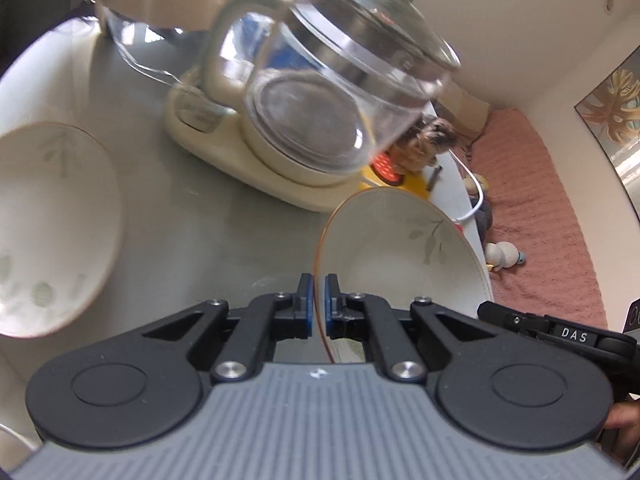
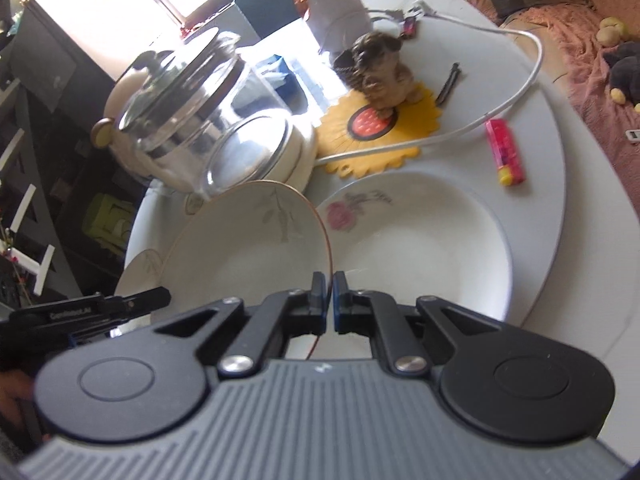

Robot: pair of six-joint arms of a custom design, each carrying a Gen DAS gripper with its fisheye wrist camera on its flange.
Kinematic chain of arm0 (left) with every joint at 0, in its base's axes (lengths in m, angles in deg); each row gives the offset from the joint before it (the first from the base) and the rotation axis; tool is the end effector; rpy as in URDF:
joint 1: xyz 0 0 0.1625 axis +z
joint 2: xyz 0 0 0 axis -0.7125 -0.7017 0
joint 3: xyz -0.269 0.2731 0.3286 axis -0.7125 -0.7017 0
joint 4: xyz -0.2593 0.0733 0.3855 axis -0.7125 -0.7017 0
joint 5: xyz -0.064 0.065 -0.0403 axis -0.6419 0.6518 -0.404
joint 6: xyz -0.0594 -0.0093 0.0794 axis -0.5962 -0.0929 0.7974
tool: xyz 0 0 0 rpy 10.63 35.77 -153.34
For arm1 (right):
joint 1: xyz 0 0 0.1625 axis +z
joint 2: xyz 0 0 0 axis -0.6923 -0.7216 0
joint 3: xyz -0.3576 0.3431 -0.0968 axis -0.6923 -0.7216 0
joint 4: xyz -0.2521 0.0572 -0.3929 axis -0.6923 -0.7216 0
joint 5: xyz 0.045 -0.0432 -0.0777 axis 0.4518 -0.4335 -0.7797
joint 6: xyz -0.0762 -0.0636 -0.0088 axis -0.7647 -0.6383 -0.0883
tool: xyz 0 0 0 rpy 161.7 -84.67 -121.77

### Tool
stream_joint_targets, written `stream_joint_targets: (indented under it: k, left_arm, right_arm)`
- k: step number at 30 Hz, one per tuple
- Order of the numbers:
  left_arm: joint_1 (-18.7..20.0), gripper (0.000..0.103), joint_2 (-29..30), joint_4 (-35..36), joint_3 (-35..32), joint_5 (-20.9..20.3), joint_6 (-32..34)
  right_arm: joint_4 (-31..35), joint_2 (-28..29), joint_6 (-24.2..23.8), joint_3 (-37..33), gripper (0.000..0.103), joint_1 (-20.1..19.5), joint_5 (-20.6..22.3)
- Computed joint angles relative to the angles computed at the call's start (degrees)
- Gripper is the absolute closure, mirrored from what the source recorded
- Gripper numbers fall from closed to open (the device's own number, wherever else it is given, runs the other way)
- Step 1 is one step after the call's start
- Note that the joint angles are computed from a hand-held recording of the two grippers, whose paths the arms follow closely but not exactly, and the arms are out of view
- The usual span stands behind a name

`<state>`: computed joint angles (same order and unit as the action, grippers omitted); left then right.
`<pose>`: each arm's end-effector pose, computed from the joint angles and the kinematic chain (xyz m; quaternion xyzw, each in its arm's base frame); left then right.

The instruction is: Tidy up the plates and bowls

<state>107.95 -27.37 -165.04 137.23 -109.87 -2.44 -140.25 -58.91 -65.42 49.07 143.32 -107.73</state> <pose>-0.0995 -0.6210 0.2668 -0.1147 0.9001 -0.3836 0.1721 0.2393 -0.7232 0.1324 0.1976 -0.9592 0.1798 0.0922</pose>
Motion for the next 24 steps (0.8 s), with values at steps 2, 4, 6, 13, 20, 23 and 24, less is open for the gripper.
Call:
stream_joint_targets:
  k: [2, 4, 6, 13, 20, 23, 24]
  left_arm:
    - [0.2, 0.097, 1.9, 0.1, -1.0, -0.7, -1.0]
    - [0.6, 0.097, 3.6, 0.5, -2.0, -1.8, -2.1]
    - [0.8, 0.097, 5.0, 1.4, -3.1, -2.4, -3.7]
    - [0.3, 0.097, 8.1, 5.0, -6.2, -0.1, -5.5]
    - [0.2, 0.097, 9.7, 10.5, -8.6, 1.1, -7.1]
    - [0.4, 0.097, 10.1, 12.6, -9.5, 0.9, -8.3]
    - [0.6, 0.097, 10.2, 13.0, -9.7, 0.7, -8.5]
  right_arm:
    - [0.1, -0.3, -0.9, -0.5, 0.097, -0.7, -0.1]
    - [0.4, -0.5, -1.5, -1.1, 0.097, -1.5, -0.1]
    - [0.5, -0.4, -2.0, -1.7, 0.097, -2.4, -0.5]
    - [2.7, 0.5, -4.5, -4.3, 0.097, -4.6, -0.5]
    - [4.6, 1.3, -8.3, -5.7, 0.097, -5.3, -0.9]
    - [4.8, 1.5, -9.2, -6.0, 0.097, -5.5, -1.0]
    - [5.0, 1.6, -9.3, -6.3, 0.097, -5.5, -1.0]
